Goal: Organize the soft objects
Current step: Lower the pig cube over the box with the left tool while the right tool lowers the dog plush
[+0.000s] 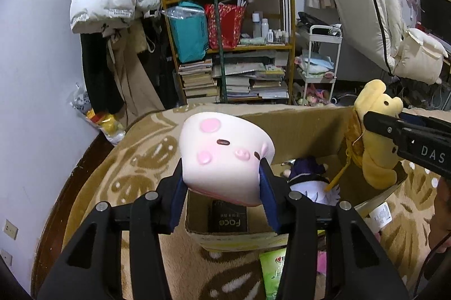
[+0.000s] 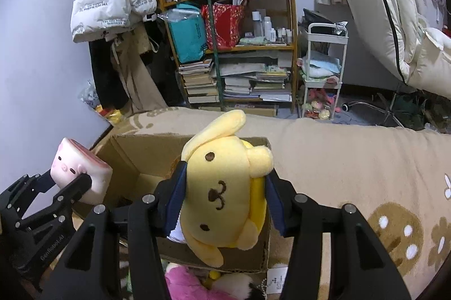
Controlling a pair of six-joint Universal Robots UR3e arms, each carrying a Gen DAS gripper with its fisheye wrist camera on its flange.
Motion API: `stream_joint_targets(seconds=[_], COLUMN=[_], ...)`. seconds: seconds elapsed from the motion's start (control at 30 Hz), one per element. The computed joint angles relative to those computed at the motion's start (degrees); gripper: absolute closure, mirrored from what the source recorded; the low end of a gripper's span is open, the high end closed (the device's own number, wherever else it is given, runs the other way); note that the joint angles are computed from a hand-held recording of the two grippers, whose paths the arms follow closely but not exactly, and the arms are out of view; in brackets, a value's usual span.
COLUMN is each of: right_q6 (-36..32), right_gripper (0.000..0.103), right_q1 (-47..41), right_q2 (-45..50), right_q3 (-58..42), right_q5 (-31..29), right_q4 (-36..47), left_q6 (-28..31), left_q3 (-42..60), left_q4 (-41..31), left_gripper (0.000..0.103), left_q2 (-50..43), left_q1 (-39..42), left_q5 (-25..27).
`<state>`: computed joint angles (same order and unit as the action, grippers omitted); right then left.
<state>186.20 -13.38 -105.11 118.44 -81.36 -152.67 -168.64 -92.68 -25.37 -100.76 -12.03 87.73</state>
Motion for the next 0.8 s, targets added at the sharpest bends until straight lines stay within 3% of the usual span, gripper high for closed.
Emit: stream_joint_targets(seconds=[0.53, 0.8], right_q6=[-2.5, -3.0], right_gripper=[0.043, 0.041], right_q1=[3.6, 3.7], right_q2=[1.2, 0.8], right_q3=[-0.9, -2.4], right_q5=[-4.2, -4.2], right_q4=[0.3, 4.2], left_q6=[0.7, 1.0], left_q3=[-2.7, -3.4], left_q4=[1.7, 0.5], left_gripper=[0.047, 0.042], left_q2=[1.0, 2.2], left_q1=[-1.2, -1.2], left_q5=[1.9, 2.4])
